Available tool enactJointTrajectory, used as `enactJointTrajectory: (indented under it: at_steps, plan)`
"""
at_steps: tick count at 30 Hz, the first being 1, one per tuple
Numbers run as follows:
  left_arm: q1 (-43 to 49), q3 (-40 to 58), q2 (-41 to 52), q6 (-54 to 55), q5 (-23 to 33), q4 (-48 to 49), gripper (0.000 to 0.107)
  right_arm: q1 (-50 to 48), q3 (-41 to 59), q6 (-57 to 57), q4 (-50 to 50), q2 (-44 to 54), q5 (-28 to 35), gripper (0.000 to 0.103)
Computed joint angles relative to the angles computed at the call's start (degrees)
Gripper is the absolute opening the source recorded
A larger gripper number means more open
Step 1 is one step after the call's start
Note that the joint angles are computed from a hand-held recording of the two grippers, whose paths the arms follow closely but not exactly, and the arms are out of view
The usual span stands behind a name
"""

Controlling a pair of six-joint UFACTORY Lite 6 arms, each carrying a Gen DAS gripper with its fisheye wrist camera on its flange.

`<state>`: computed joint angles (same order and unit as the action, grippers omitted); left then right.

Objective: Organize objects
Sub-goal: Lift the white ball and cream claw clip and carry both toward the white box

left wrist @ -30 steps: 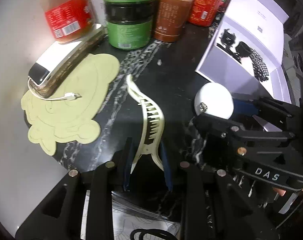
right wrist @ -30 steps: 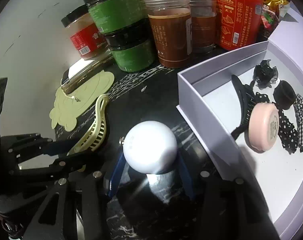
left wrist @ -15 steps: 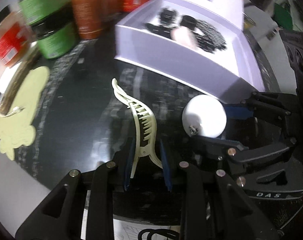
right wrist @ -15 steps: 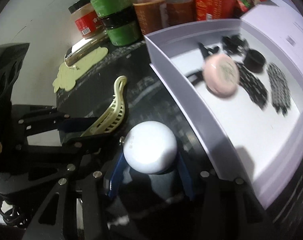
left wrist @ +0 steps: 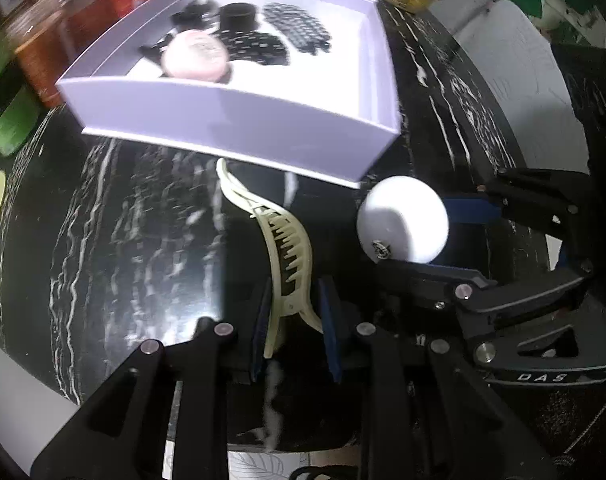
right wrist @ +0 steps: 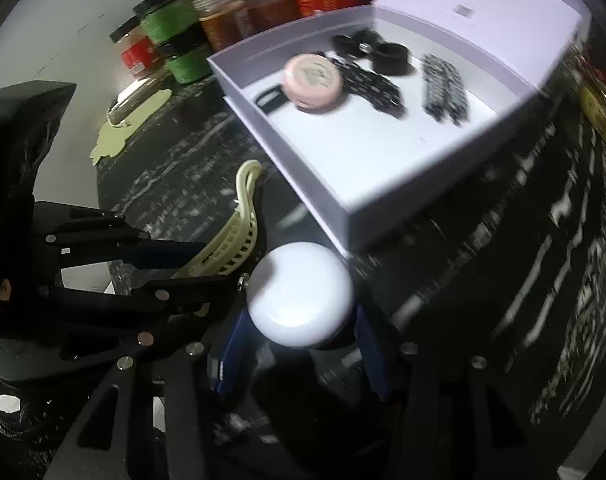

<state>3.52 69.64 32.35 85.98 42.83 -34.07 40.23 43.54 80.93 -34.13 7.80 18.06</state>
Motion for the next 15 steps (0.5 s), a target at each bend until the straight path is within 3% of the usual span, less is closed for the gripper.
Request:
enactJointTrajectory:
  at_steps: [4,8,15]
  plan:
    - [-3.35,-6.89,-5.32,2.22,-7.21,-3.04,0.024,-0.39,-6.81,1.54,-0.25,-6.00,-0.20,0.052]
    - [-6.18,-8.25,-5.80,-1.17,-11.84,-2.80,0.039,-2.25,-10.98,-0.49,1.85,-9.35,-1.85,0.053]
    - [-9.61,-8.50,-4.60,-3.97,-17.24,-4.40,0.039,-5.32,-13.96,-7.18,6.22,-11.96,-3.37,0.053]
